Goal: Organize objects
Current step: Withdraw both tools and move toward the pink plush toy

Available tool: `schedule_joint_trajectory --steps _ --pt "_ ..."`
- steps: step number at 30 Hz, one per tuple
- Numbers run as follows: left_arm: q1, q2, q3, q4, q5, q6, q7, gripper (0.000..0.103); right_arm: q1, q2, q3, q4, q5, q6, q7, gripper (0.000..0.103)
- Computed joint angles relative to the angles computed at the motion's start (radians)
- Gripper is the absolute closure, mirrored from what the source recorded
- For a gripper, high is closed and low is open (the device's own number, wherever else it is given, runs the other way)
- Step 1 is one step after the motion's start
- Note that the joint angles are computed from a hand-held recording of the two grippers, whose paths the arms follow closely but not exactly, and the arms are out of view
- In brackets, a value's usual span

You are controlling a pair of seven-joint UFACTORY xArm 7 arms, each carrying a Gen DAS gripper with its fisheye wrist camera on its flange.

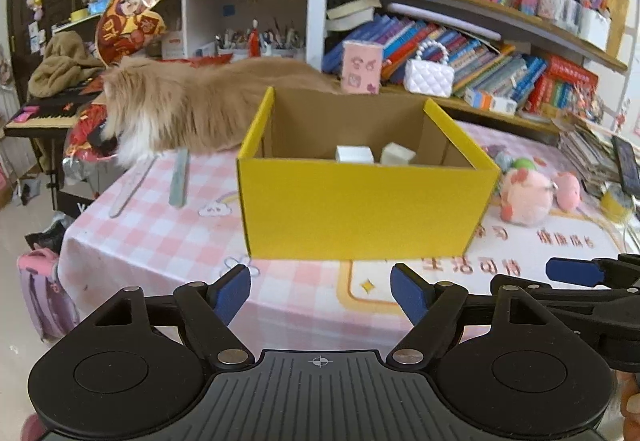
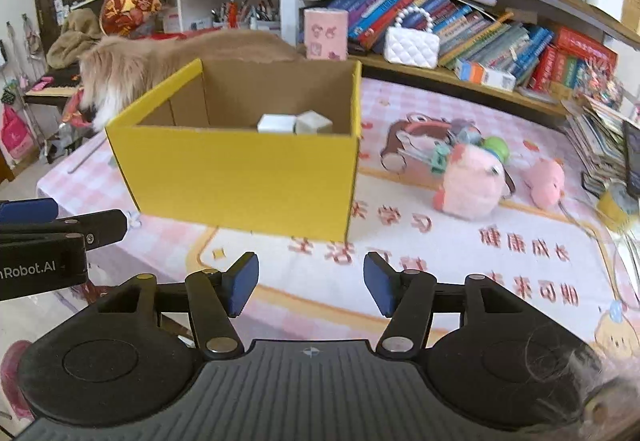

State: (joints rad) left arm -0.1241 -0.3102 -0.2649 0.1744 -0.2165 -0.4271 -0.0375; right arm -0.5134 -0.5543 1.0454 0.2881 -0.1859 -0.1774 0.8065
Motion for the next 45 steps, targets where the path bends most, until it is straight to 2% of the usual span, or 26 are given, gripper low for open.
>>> schedule_joint_trajectory --steps 6,15,22,26,32,37,41,42,45 --pt "-0.022 -0.009 -0.025 -0.019 0.011 0.02 0.009 0.016 0.12 -0.058 -0.084 -0.062 0.01 0.093 0.081 0.041" --pt "-0.094 0.026 -0.001 0.003 0.116 0.054 0.011 0.014 0.298 -0.168 -0.246 -0.159 0.001 0.271 0.237 0.038" --pt "-0.144 0.084 -0.015 0.051 0.153 0.052 0.045 0.014 0.389 -0.246 -0.366 -0.227 -0.026 0.363 0.321 0.038" --pt "-0.169 0.126 -0.029 0.086 0.138 0.052 0.064 0.014 0.43 -0.288 -0.446 -0.264 -0.048 0.412 0.348 0.037" --pt "-0.175 0.19 -0.104 0.16 -0.004 0.081 0.162 0.014 0.421 -0.288 -0.568 -0.295 -0.108 0.416 0.349 0.037" --pt "-0.202 0.277 -0.175 0.262 -0.243 0.091 0.333 0.014 0.342 -0.253 -0.636 -0.293 -0.169 0.372 0.268 0.037" --pt "-0.289 0.352 -0.155 0.355 -0.394 0.095 0.455 0.014 0.268 -0.24 -0.669 -0.292 -0.192 0.332 0.179 0.034" --pt "-0.328 0.372 -0.137 0.384 -0.458 0.094 0.512 0.014 0.243 -0.224 -0.673 -0.288 -0.195 0.314 0.156 0.034" --pt "-0.423 0.413 -0.077 0.449 -0.561 0.095 0.601 0.014 0.172 -0.159 -0.689 -0.267 -0.194 0.258 0.078 0.034"
